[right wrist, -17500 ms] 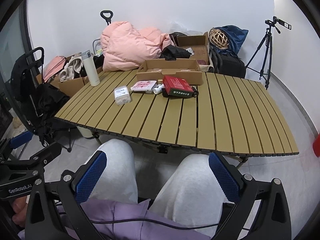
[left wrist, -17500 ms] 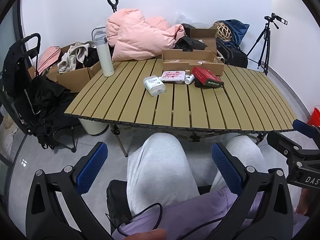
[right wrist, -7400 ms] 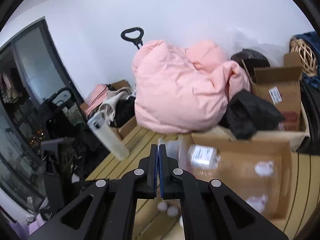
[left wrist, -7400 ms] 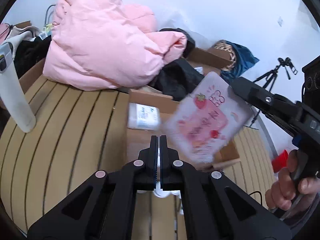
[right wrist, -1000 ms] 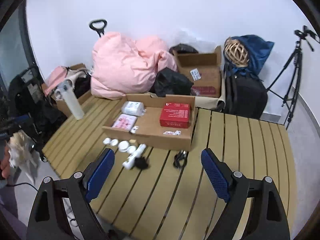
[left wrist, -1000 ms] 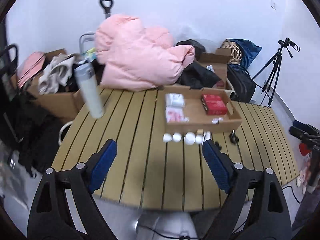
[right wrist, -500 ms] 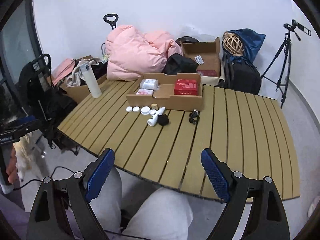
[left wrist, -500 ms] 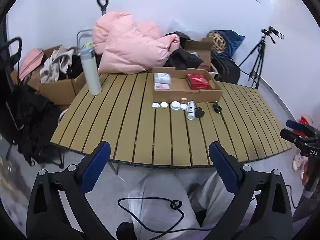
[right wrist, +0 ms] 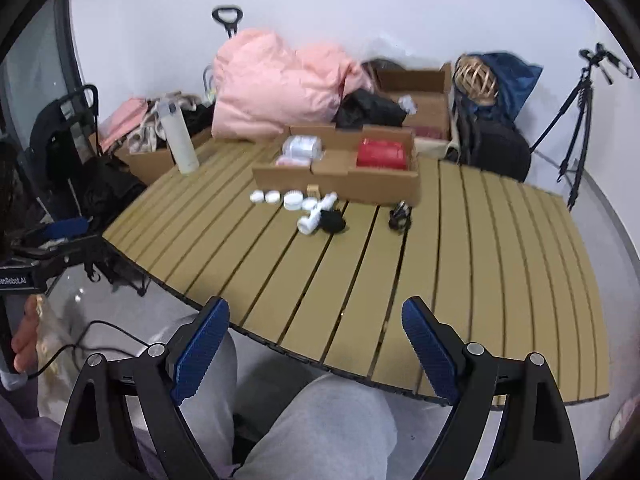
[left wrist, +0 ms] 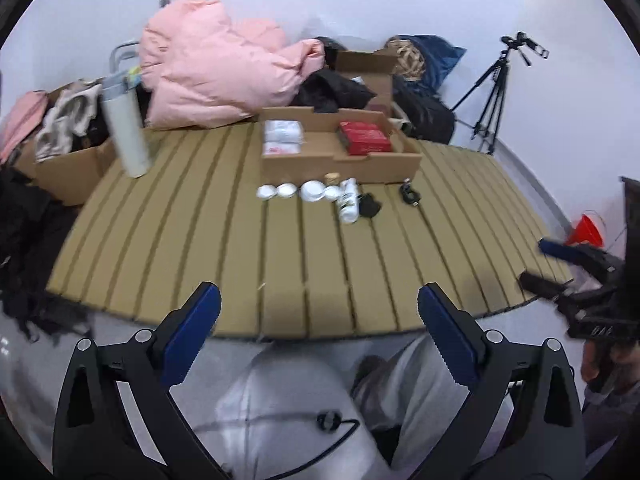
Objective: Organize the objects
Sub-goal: 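Withdraw both tools from the tray back over the table, then grasp the black pouch with the right gripper while the left gripper grasps a white jar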
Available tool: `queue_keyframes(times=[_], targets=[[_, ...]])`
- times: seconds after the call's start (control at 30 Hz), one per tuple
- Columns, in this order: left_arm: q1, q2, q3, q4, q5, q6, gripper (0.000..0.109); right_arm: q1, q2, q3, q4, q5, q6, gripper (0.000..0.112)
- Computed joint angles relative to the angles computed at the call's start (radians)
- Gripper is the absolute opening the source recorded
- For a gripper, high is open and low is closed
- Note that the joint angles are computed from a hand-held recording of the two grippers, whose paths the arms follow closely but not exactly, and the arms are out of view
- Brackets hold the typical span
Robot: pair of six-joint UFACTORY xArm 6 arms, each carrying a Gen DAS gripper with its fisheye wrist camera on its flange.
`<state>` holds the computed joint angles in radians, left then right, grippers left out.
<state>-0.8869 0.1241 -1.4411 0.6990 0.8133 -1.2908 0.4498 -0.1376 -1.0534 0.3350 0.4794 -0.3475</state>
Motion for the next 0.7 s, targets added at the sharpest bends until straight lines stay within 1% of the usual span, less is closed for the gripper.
queue_keyframes(times=[0.03,0.07,0.1,0.13,0.17,0.2,0.23,0.27,0.3,0.33,0.37,0.43,0.5,0.53,0.6,0.63,0.67,0.7], targets=[[0.029,0.037,-0.012,0.014,-0.080,0.015,0.098,-0.001,0.028,-0.024,0.013,0.016,-0.019,0.080],[0.044,0.062,-0.026,0.015,-0.120,0.031,0.098,-0.001,0.058,-0.046,0.012,0.020,-0.017,0.063],[0.062,0.110,-0.065,0.004,-0.155,0.067,0.098,-0.005,0.094,-0.072,0.010,0.022,0.004,0.053],[0.081,0.185,-0.142,-0.024,-0.167,0.130,0.098,-0.009,0.124,-0.095,0.031,0.024,0.003,0.049],[0.087,0.232,-0.195,-0.037,-0.162,0.164,0.098,-0.015,0.154,-0.119,0.061,0.024,-0.010,0.043],[0.100,0.315,-0.289,-0.049,-0.144,0.223,0.098,-0.019,0.180,-0.140,0.098,0.017,-0.033,0.042],[0.108,0.396,-0.389,-0.057,-0.097,0.273,0.094,-0.024,0.220,-0.173,0.152,0.009,-0.077,0.042],[0.114,0.442,-0.446,-0.065,-0.064,0.305,0.089,-0.027,0.254,-0.203,0.191,0.006,-0.111,0.042],[0.124,0.505,-0.525,-0.086,-0.027,0.350,0.079,-0.032,0.297,-0.245,0.217,0.015,-0.138,0.042],[0.146,0.556,-0.580,-0.120,-0.017,0.376,0.073,-0.035,0.348,-0.297,0.211,0.040,-0.142,0.042],[0.159,0.572,-0.594,-0.133,-0.014,0.369,0.072,-0.033,0.399,-0.346,0.162,0.049,-0.114,0.042],[0.208,0.586,-0.574,-0.168,-0.058,0.328,0.072,-0.023,0.479,-0.421,0.091,0.050,-0.074,0.042],[0.249,0.586,-0.542,-0.186,-0.086,0.278,0.072,-0.020,0.573,-0.528,0.090,0.093,-0.081,0.042],[0.277,0.581,-0.516,-0.187,-0.101,0.245,0.072,-0.018,0.627,-0.590,0.082,0.109,-0.075,0.042],[0.308,0.561,-0.460,-0.174,-0.142,0.183,0.070,-0.011,0.731,-0.713,0.023,0.130,-0.034,0.042],[0.329,0.551,-0.427,-0.174,-0.177,0.158,0.070,-0.008,0.786,-0.785,-0.021,0.147,0.000,0.042],[0.339,0.559,-0.430,-0.185,-0.190,0.168,0.070,-0.005,0.840,-0.858,-0.059,0.172,0.029,0.042],[0.348,0.567,-0.432,-0.202,-0.202,0.201,0.070,-0.005,0.887,-0.926,-0.065,0.203,0.037,0.042]])
